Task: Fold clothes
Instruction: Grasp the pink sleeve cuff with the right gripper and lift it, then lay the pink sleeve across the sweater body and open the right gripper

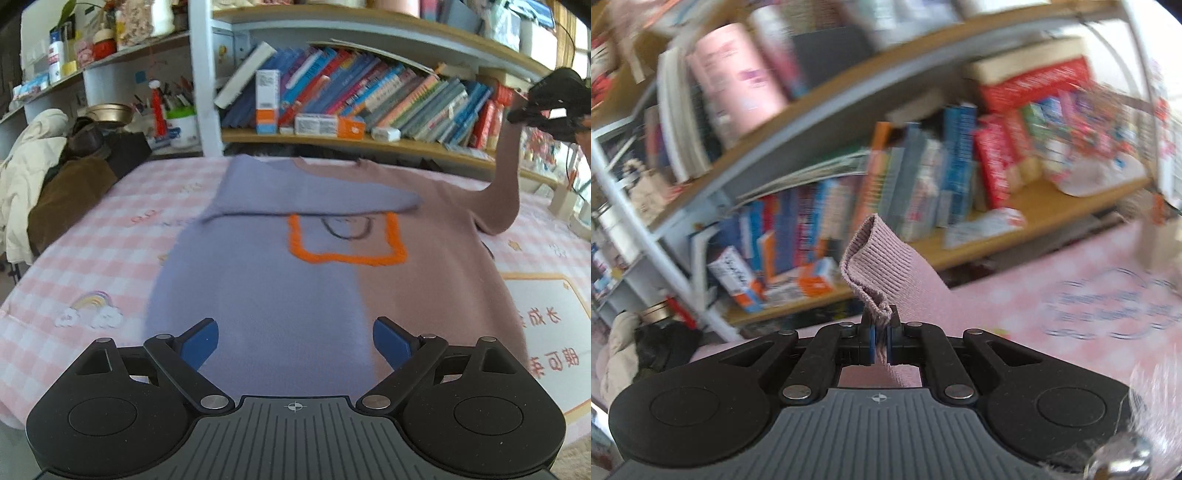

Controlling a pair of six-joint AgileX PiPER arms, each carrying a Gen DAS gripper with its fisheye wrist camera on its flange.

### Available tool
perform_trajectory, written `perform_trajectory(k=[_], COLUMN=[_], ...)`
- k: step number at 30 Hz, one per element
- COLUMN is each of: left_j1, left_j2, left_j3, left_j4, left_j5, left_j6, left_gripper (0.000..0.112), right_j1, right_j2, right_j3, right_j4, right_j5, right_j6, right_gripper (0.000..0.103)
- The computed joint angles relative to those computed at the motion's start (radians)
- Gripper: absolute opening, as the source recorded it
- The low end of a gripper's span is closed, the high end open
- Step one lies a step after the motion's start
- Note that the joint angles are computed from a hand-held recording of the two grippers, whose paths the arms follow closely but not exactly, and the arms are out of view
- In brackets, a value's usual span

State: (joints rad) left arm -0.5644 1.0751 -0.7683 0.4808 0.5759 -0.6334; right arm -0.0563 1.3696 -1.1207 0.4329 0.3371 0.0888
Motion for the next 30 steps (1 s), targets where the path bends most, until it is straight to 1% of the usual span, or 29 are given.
perform_trajectory(k=[4, 7, 11, 15, 16, 18, 24, 27, 28, 30], left_j1=[0.221, 0.361, 0.555, 0.770, 0.814, 0.863, 0.967, 0.993, 1.001, 1.012], left_j2=[-0.033, -0.048, -0.046, -0.018, -0.009, 0.004, 0.027, 0.031, 0.033, 0.039], left_j3=[0.026, 0.035, 0.033, 0.032, 0.031, 0.025, 0.014, 0.012, 0.010, 0.007], left_j4=[-0.312, -0.554, -0.876, -1.178, -1.221, -1.246, -1.289, -1.299, -1.303, -1.309], left_j5=[-0.098, -0.122, -0.078, 0.017, 0.039, 0.065, 0.130, 0.144, 0.146, 0.150], left_j6=[0.400, 0.700, 1.100, 1.500, 1.563, 1.614, 1.740, 1.775, 1.783, 1.794], left_gripper=[0.093, 0.093, 0.093, 0.093, 0.093, 0.093, 0.093, 0.093, 0.093, 0.093], right_j1=[0.176, 0.298, 0.417, 0.510, 0.529, 0.562, 0.609, 0.619, 0.620, 0.620], right_j2=[0.068, 0.147, 0.278, 0.425, 0.461, 0.531, 0.701, 0.745, 0.755, 0.764], right_j3=[-0.121, -0.232, -0.379, -0.536, -0.576, -0.654, -0.857, -0.906, -0.917, -0.923], right_j4=[-0.390, -0.667, -0.861, -0.962, -0.979, -1.015, -0.967, -0.943, -0.933, -0.905], right_j5=[-0.007, 0.027, 0.078, 0.149, 0.169, 0.215, 0.329, 0.361, 0.369, 0.373], right_j6=[0.400, 0.674, 0.863, 0.948, 0.960, 0.979, 0.942, 0.923, 0.915, 0.897], right_gripper=[0.005, 0.005, 0.005, 0.005, 0.005, 0.005, 0.005, 0.005, 0.006, 0.013])
